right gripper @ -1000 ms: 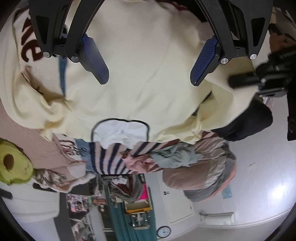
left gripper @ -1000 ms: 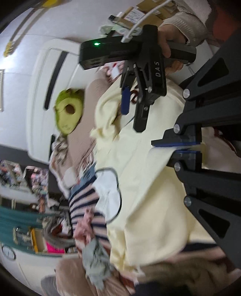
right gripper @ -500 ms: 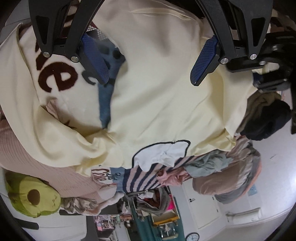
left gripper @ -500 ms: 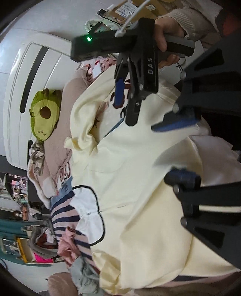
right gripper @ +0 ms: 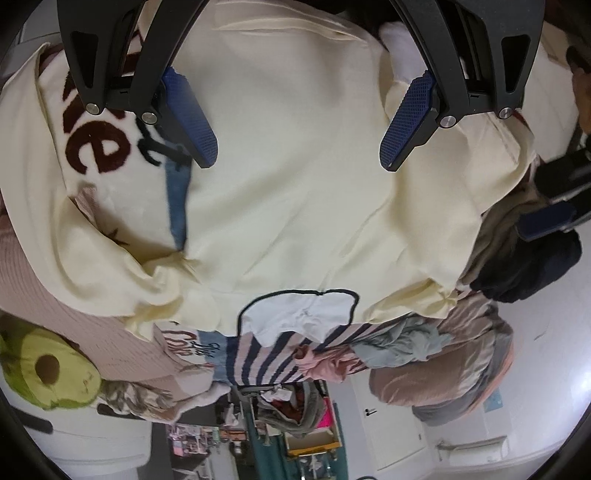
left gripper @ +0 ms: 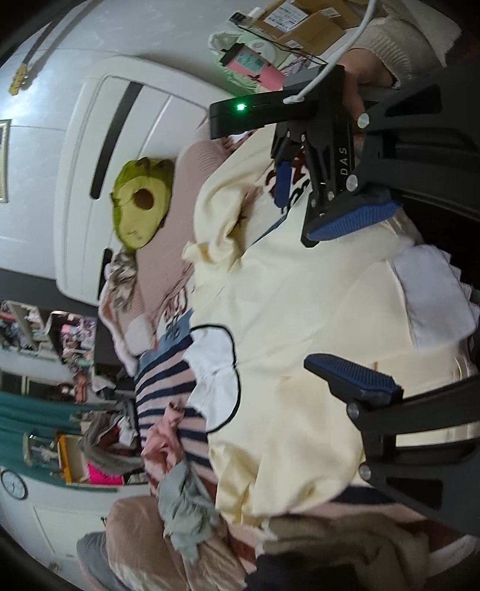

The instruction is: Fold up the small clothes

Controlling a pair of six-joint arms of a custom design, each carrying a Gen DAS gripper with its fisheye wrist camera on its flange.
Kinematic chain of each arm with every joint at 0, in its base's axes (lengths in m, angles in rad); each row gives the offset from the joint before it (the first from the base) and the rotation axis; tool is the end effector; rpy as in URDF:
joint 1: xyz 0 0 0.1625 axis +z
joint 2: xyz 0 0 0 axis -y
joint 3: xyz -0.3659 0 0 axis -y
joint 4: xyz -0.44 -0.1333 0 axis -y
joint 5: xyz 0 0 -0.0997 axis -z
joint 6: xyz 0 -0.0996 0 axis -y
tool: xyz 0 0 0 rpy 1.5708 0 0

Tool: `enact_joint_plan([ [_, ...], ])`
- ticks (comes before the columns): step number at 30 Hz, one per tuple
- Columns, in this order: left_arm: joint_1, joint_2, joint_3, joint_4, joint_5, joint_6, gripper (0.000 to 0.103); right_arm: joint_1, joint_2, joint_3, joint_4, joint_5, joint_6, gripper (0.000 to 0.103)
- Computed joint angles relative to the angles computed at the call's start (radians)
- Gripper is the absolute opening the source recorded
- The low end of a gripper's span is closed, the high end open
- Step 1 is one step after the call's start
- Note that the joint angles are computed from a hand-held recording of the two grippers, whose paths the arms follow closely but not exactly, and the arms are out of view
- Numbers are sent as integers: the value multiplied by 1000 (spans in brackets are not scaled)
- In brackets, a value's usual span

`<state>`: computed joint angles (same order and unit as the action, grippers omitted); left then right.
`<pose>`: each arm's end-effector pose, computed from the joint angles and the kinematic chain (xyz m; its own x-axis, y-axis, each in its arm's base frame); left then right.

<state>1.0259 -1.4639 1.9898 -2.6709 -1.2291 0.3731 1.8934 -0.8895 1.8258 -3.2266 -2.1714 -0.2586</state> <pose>-0.1448 -0.5604 0.2808 -0.6795 0.5715 -0.4600 0.7333 0.5474 -0.4032 0.2697 -0.5640 0.0963 -0.8096 -0.0938 0.5795 -0.4608 0.7131 -0.5284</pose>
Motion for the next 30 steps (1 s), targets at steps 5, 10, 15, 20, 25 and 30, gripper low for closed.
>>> enact_joint_plan([
  [5, 16, -42, 22, -49, 38, 6, 65, 33, 38, -40, 21, -9, 5, 88],
  [10, 32, -65, 47, -139, 118, 4, 77, 66, 92, -95, 72, -20, -3, 88],
  [15, 60, -73, 51, -194, 186, -15, 84, 92, 151, -151, 149, -16, -11, 88],
  [20, 89, -70, 45, -229, 261, -14, 85, 111, 219, -214, 237, -8, -8, 88],
  [25, 118, -62, 30, -239, 289, -19, 86, 122, 276, -258, 296, -16, -1, 88],
  [30, 137, -61, 27, -241, 289, -22, 87, 124, 309, -285, 324, -47, 24, 88],
])
